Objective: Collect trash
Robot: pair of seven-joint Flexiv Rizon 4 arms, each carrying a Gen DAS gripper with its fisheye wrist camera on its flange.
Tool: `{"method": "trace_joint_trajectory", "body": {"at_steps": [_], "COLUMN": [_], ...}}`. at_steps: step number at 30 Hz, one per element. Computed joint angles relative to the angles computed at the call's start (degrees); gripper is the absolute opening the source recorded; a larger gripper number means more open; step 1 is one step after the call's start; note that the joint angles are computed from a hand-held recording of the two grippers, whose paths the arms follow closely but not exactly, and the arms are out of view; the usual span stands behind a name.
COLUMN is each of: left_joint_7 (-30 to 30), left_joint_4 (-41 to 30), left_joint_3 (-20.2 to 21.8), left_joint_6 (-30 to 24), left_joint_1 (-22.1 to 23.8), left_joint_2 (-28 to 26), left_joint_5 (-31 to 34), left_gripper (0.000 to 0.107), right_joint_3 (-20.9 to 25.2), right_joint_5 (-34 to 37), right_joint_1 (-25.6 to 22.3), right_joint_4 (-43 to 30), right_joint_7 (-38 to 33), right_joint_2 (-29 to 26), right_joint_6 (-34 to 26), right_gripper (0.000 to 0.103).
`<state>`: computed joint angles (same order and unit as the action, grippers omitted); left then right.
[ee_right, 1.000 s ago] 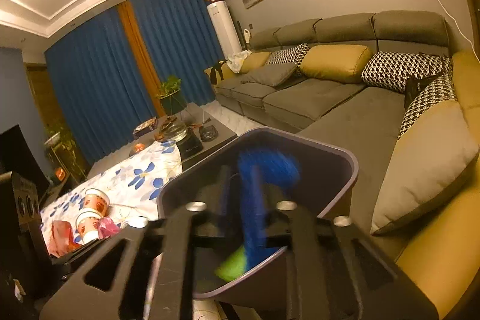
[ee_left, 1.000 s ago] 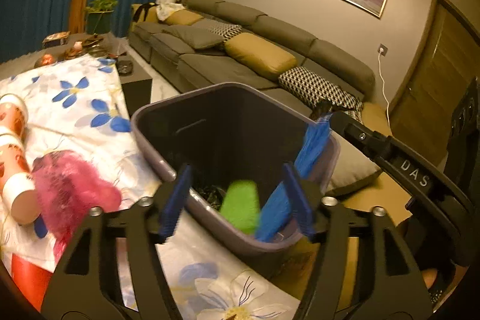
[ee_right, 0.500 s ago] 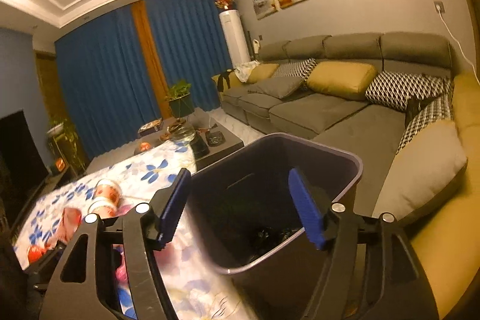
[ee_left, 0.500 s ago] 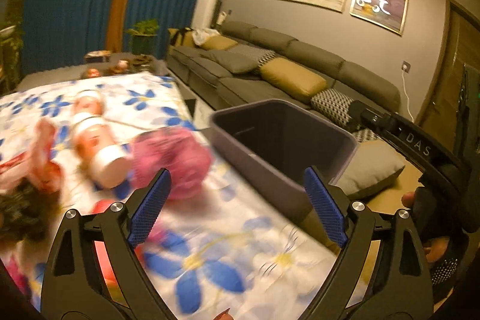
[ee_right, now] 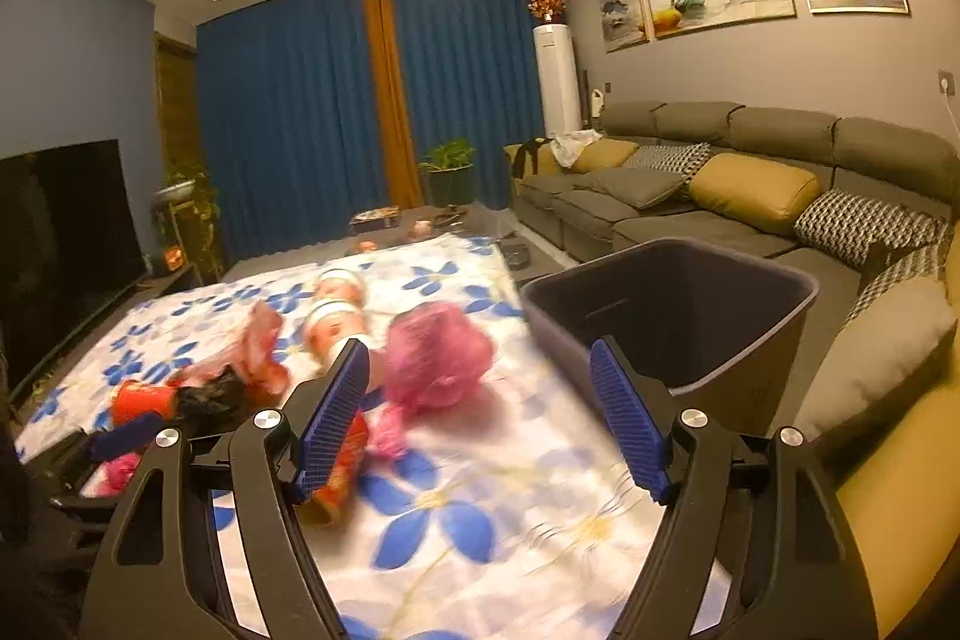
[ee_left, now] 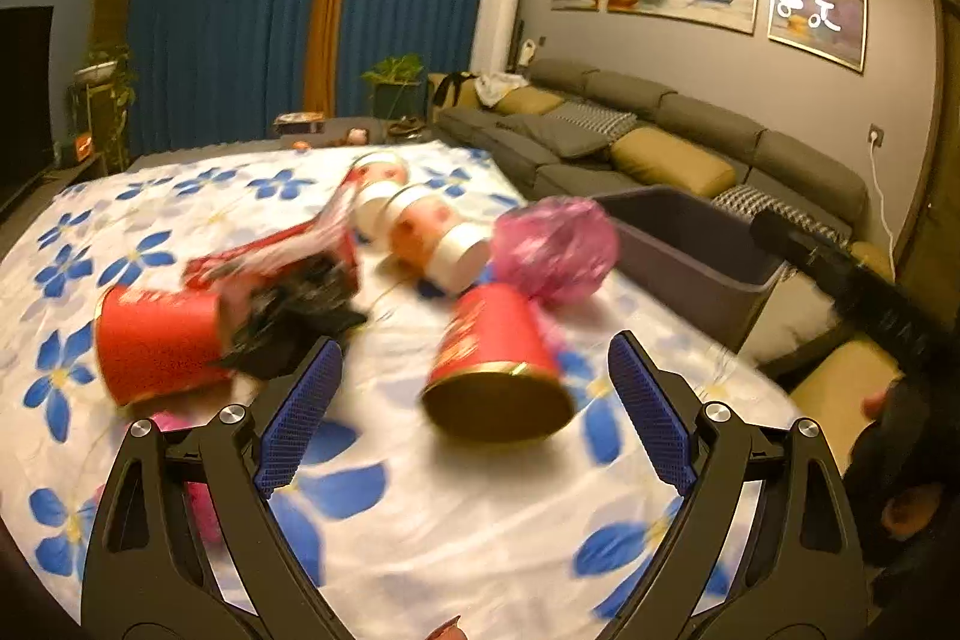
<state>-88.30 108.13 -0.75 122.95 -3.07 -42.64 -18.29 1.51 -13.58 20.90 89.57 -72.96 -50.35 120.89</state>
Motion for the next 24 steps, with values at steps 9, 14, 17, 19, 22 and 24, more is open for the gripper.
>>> {"method": "trace_joint_trajectory", "body": {"at_steps": [9, 14, 17, 19, 22, 24], "left_joint_7": [-1.2, -0.96, -0.65, -0.4, -0.03, 0.07], "left_joint_4": [-0.39, -1.62, -2.63, -3.27, -4.33, -5.04], "left_joint_3": [-1.93, -4.44, -2.84, -2.6, -3.0, -3.16], "left_joint_6": [-4.5, -8.58, -9.99, -10.94, -13.41, -14.83], "left_joint_1": [3.98, 6.86, 5.6, 5.33, 5.65, 5.75], "left_joint_2": [-0.02, -0.43, -0.74, -0.94, -1.2, -1.38], "left_joint_5": [4.23, 6.58, 5.92, 5.68, 5.42, 5.17], "left_gripper": [0.082, 0.068, 0.064, 0.063, 0.057, 0.053], "right_joint_3": [0.72, 0.83, 0.78, 0.99, 1.25, 1.14], "right_joint_5": [-1.06, -0.92, -1.06, -1.28, -1.82, -2.09], "right_joint_1": [0.18, 0.3, 0.25, 0.0, -0.3, -0.22], "right_joint_4": [1.69, 1.58, 0.9, 0.57, -0.17, -0.72], "right_joint_7": [-0.28, -0.16, -0.05, 0.12, 0.49, 0.58], "right_joint_2": [1.15, 0.95, 0.54, 0.27, -0.31, -0.68], "right_joint_6": [0.09, -0.62, -1.16, -1.25, -1.71, -2.23], "right_gripper": [0.075, 0.075, 0.075, 0.075, 0.075, 0.075]}}
